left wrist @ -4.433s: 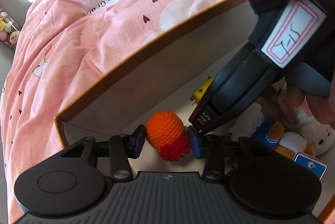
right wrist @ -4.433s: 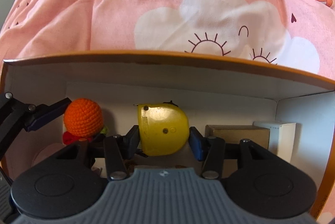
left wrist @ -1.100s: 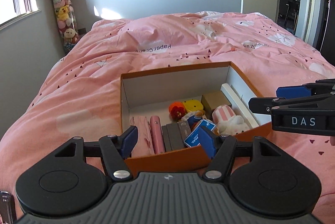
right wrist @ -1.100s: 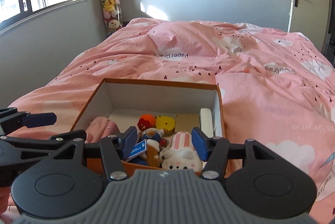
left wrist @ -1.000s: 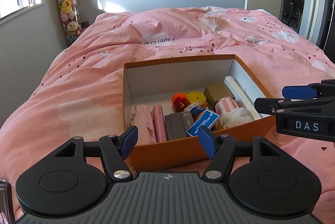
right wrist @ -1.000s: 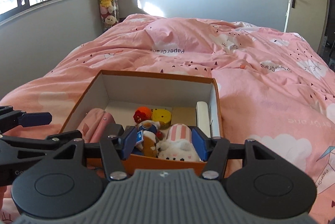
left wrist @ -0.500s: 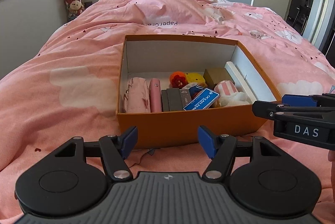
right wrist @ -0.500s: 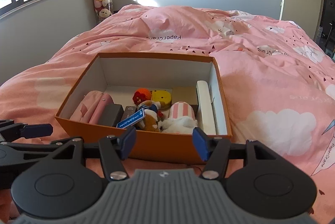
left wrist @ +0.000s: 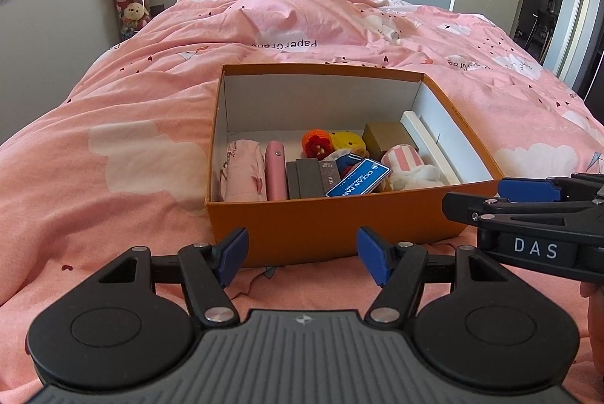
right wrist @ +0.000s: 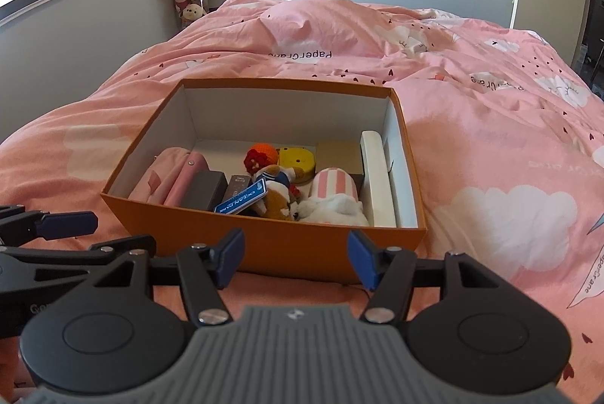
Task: Organize objects
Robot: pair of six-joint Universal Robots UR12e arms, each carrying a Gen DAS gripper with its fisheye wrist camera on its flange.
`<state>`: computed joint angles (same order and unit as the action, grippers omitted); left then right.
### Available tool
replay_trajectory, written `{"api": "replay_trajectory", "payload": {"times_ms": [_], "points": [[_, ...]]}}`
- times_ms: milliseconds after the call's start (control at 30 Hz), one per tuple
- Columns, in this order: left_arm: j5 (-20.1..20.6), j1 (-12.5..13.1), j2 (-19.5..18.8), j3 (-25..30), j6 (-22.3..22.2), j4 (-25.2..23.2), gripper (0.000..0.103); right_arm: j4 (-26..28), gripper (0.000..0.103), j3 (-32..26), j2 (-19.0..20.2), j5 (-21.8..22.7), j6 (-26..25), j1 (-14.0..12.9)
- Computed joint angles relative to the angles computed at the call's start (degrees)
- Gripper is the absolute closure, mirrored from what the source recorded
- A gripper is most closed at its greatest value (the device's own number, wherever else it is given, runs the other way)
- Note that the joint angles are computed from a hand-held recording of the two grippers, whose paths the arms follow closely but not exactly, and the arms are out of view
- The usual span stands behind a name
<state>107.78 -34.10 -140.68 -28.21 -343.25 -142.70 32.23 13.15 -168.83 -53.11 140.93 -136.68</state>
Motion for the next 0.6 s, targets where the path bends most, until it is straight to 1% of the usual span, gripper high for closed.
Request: {"api": "replay_trajectory", "payload": {"times_ms": [133, 300, 600], "points": [[0.1, 0.0, 0.2, -0.4, -0.1, 0.7, 0.026, 0.8, 0.04, -1.2, 0.6, 0.0, -0.2, 0.0], [-0.2, 0.0, 0.0, 0.1, 0.0, 0.3, 0.026, 1.2, 0.04, -1.7, 0.9, -0.1, -0.2, 0.0], [-0.4, 0.1, 0.1, 0.0, 0.1, 0.6, 0.026, 3.3, 0.039, -6.0, 2.9, -0.2, -0.9, 0.0]]}}
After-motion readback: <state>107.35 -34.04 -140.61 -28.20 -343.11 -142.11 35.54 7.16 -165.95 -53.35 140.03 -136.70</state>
